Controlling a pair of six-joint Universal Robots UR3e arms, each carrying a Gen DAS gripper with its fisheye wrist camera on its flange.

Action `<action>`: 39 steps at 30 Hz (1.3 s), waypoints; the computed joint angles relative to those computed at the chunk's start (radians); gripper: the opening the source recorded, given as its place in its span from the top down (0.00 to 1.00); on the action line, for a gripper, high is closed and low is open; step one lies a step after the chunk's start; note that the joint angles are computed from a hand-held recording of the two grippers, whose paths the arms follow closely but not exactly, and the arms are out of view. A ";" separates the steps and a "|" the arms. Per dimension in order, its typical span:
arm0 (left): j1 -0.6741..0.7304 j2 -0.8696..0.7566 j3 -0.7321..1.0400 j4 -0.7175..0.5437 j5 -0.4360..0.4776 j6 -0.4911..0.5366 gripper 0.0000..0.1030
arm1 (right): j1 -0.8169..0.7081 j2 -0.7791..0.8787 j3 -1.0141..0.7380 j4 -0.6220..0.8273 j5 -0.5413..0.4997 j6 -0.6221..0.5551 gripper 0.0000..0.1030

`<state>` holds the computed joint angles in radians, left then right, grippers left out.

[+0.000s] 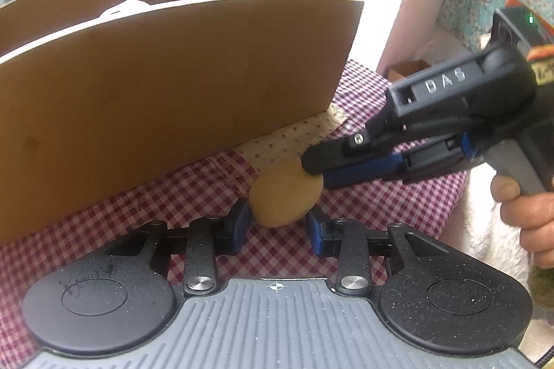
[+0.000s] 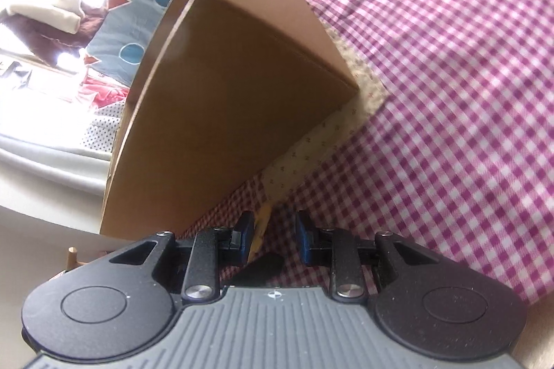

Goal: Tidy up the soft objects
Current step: 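Close the right gripper on the tan disc while the left gripper grips it, then lift the tan disc with both grippers and carry it over the box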

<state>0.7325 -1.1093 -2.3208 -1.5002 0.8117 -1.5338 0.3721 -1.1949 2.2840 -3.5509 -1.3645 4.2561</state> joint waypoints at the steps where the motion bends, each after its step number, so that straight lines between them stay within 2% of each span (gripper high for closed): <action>1: 0.001 -0.009 0.008 -0.007 0.000 0.002 0.66 | -0.001 0.003 0.005 -0.008 0.003 0.003 0.72; 3: 0.003 -0.018 0.018 -0.014 0.000 0.008 0.66 | 0.003 0.021 -0.006 -0.022 0.012 0.002 0.72; 8: -0.004 -0.064 0.043 0.000 0.001 0.001 0.64 | 0.041 0.060 -0.100 0.048 -0.007 -0.025 0.74; 10: -0.011 -0.084 0.052 0.008 0.003 -0.008 0.64 | 0.051 0.067 -0.129 0.072 -0.006 -0.025 0.84; 13: -0.015 -0.102 0.067 0.011 0.004 -0.009 0.64 | 0.069 0.090 -0.160 0.058 -0.019 -0.019 0.93; 17: -0.003 -0.090 0.090 -0.032 0.017 -0.012 0.64 | 0.109 0.091 -0.214 0.075 -0.057 -0.012 0.94; 20: 0.065 -0.047 0.147 -0.203 0.017 0.074 0.64 | 0.138 0.072 -0.231 0.071 -0.064 -0.005 0.94; 27: 0.308 -0.052 0.522 -0.857 -0.003 0.439 0.63 | 0.198 -0.017 -0.387 0.172 -0.069 -0.096 0.94; 29: 0.326 -0.102 0.639 -0.970 -0.032 0.486 0.63 | 0.188 -0.026 -0.459 0.212 -0.049 -0.142 0.94; 31: 0.311 -0.145 0.719 -1.017 -0.079 0.491 0.62 | 0.162 -0.024 -0.541 0.270 -0.018 -0.196 0.94; 32: 0.287 -0.167 0.747 -1.008 -0.108 0.469 0.62 | 0.135 -0.032 -0.567 0.302 0.012 -0.220 0.94; 34: 0.211 -0.189 0.761 -0.910 -0.164 0.358 0.62 | 0.083 -0.009 -0.665 0.389 0.078 -0.255 0.94; 36: 0.122 -0.202 0.721 -0.724 -0.205 0.194 0.61 | 0.023 0.031 -0.767 0.489 0.153 -0.276 0.94; 39: -0.004 -0.282 0.682 -0.416 -0.211 -0.064 0.60 | -0.052 0.087 -0.865 0.615 0.260 -0.289 0.94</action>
<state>0.7287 -1.3908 -1.6391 -1.9159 0.6011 -1.5981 0.3206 -1.1081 1.4190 -2.9354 -1.1045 3.9669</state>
